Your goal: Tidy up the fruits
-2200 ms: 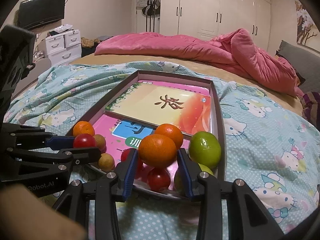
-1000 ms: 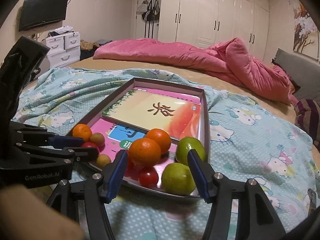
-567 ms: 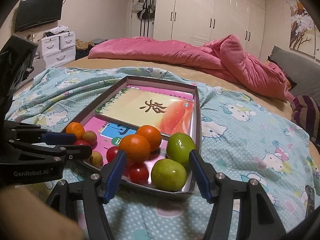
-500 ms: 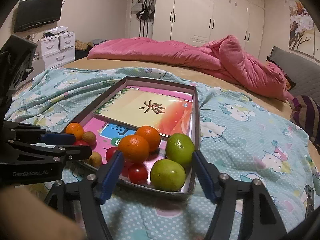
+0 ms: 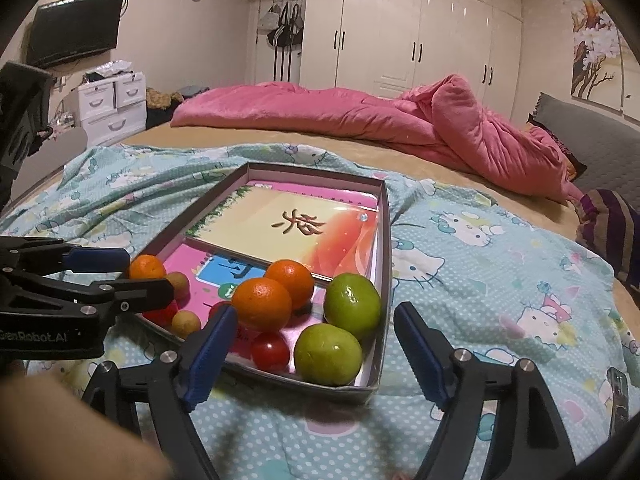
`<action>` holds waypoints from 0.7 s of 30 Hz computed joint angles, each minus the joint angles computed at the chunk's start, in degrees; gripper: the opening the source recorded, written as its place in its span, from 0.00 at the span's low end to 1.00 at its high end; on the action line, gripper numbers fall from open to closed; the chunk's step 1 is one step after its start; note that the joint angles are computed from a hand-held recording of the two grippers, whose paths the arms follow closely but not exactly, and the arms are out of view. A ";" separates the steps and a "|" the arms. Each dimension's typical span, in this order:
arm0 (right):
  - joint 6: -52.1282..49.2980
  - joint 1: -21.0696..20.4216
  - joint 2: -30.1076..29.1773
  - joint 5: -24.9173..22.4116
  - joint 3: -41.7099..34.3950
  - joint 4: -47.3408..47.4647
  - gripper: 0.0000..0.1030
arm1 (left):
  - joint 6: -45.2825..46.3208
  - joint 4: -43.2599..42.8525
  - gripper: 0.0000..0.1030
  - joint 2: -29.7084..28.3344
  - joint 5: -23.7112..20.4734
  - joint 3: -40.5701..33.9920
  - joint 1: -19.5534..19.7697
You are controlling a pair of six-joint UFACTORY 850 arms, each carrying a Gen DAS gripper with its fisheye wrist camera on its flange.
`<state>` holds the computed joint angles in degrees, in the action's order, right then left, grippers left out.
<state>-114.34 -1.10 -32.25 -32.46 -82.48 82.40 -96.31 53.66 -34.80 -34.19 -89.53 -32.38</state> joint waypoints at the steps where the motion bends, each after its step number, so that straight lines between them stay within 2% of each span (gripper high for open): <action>1: -0.36 -0.04 0.09 -0.08 0.08 0.41 0.82 | 0.08 -0.07 0.73 0.04 -0.35 0.02 -0.03; 12: -3.03 -0.67 1.14 -1.26 1.32 4.46 0.90 | -4.27 3.16 0.77 1.37 -2.16 1.75 -0.47; 17: -2.17 -1.70 1.90 -4.40 1.93 5.50 0.98 | -6.19 3.85 0.77 2.47 -0.98 3.29 -0.75; 21: -2.27 -2.46 2.88 -6.53 2.92 6.17 0.99 | -7.93 4.87 0.77 2.98 -2.88 4.12 -1.71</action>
